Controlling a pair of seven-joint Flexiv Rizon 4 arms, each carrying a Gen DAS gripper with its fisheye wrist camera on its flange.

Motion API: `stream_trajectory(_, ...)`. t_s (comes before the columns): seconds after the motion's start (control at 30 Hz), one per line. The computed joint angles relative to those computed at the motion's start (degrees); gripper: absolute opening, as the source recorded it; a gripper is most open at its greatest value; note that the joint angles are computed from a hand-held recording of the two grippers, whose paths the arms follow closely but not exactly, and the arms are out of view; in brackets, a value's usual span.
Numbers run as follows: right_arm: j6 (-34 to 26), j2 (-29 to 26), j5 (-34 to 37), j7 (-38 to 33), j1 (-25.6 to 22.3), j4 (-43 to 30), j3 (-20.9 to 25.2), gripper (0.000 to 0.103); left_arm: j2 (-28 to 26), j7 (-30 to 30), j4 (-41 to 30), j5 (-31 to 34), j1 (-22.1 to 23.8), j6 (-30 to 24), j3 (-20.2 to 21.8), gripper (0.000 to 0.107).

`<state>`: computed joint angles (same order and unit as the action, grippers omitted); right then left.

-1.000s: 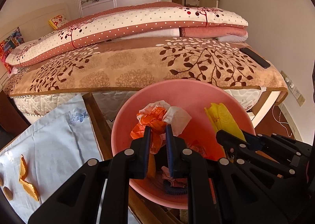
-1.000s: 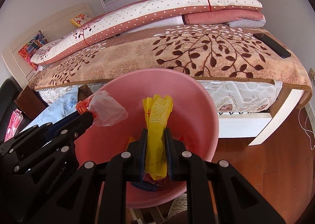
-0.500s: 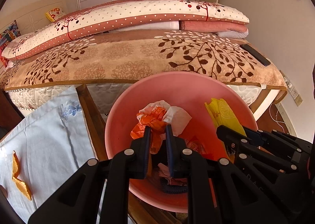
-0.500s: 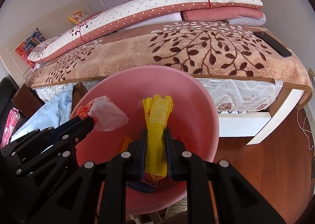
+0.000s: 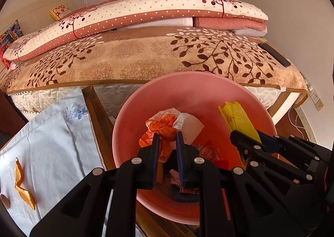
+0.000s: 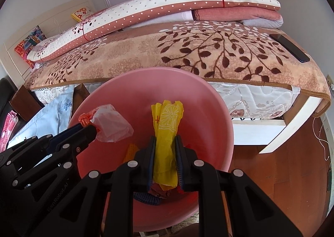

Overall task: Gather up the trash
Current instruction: 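Open both tools to drop the yellow and orange-and-white bags into the bucket, then move both open tools back over the orange peels on the cloth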

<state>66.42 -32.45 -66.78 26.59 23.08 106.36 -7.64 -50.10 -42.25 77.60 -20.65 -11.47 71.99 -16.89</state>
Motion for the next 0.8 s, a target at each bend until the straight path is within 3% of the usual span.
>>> stream_trajectory(0.07,0.2,0.1,-0.2,0.3,0.0,0.2,0.0,0.018,0.1,-0.2,0.0,0.2,-0.2,0.0,0.4,0.021)
stream_trajectory(0.13,0.5,0.2,-0.6,0.6,-0.1,0.4,0.0,0.018,0.3,-0.2,0.4,0.2,0.0,0.2,0.1,0.035)
stream_trajectory(0.17,0.6,0.3,-0.7,0.6,-0.1,0.5,0.0,0.018,0.4,-0.2,0.6,0.1,0.1,0.6,-0.1,0.037)
stream_trajectory(0.33,0.3,0.9,-0.6,1.6,-0.3,1.3,0.2,0.030,0.8,-0.3,1.0,0.1,0.2,0.9,-0.1,0.038)
stream_trajectory(0.6,-1.3,2.6,-1.0,1.7,-0.3,2.2,1.5,0.035,2.8,0.8,3.1,0.2,1.0,0.4,-0.2,0.040)
stream_trajectory(0.8,-3.1,3.9,-1.2,2.4,0.6,2.1,2.8,0.048,5.4,1.9,6.3,-1.1,3.2,1.9,-1.3,0.040)
